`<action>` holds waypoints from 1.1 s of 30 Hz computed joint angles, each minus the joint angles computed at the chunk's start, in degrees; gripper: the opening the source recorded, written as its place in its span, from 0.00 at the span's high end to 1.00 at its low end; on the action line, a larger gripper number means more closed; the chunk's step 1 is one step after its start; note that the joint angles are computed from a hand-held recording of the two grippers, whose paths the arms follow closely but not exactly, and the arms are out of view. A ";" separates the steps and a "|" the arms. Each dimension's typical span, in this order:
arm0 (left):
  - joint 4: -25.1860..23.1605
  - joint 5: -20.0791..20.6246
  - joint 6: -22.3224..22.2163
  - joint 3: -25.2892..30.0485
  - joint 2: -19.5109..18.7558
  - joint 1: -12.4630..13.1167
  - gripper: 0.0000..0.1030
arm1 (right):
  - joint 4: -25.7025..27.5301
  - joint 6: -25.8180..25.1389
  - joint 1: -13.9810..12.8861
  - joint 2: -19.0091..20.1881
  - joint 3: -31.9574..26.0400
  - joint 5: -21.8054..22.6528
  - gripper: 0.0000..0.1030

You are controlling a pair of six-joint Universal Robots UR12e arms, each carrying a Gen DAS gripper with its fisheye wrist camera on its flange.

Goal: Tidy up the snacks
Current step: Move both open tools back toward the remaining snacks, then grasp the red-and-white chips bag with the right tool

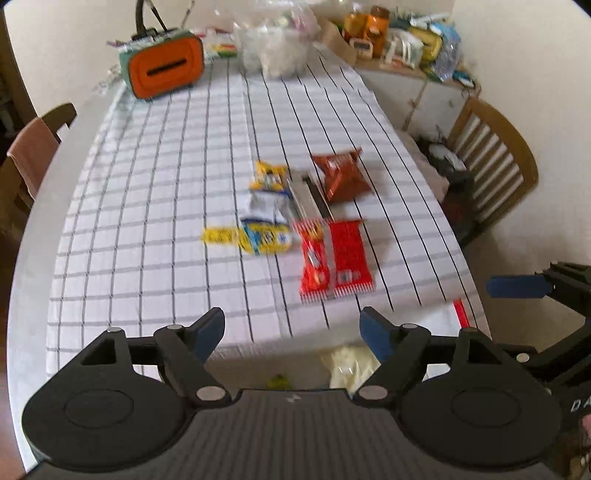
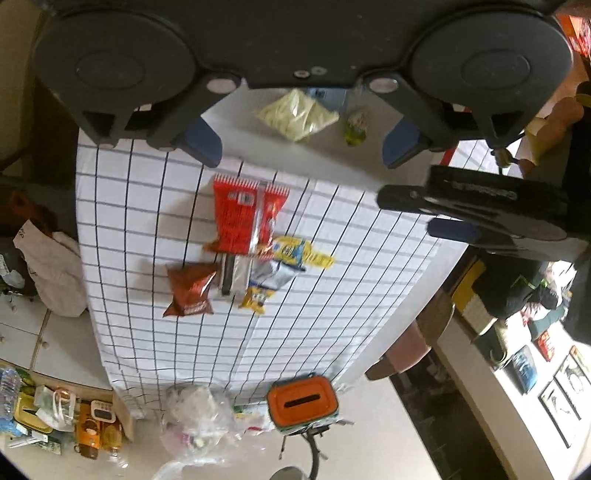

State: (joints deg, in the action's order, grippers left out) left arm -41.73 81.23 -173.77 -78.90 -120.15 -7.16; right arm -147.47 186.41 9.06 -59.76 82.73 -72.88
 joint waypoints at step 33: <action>-15.58 -4.61 35.90 23.97 -17.81 2.39 0.22 | 27.88 8.33 2.54 19.68 -29.69 -11.67 0.09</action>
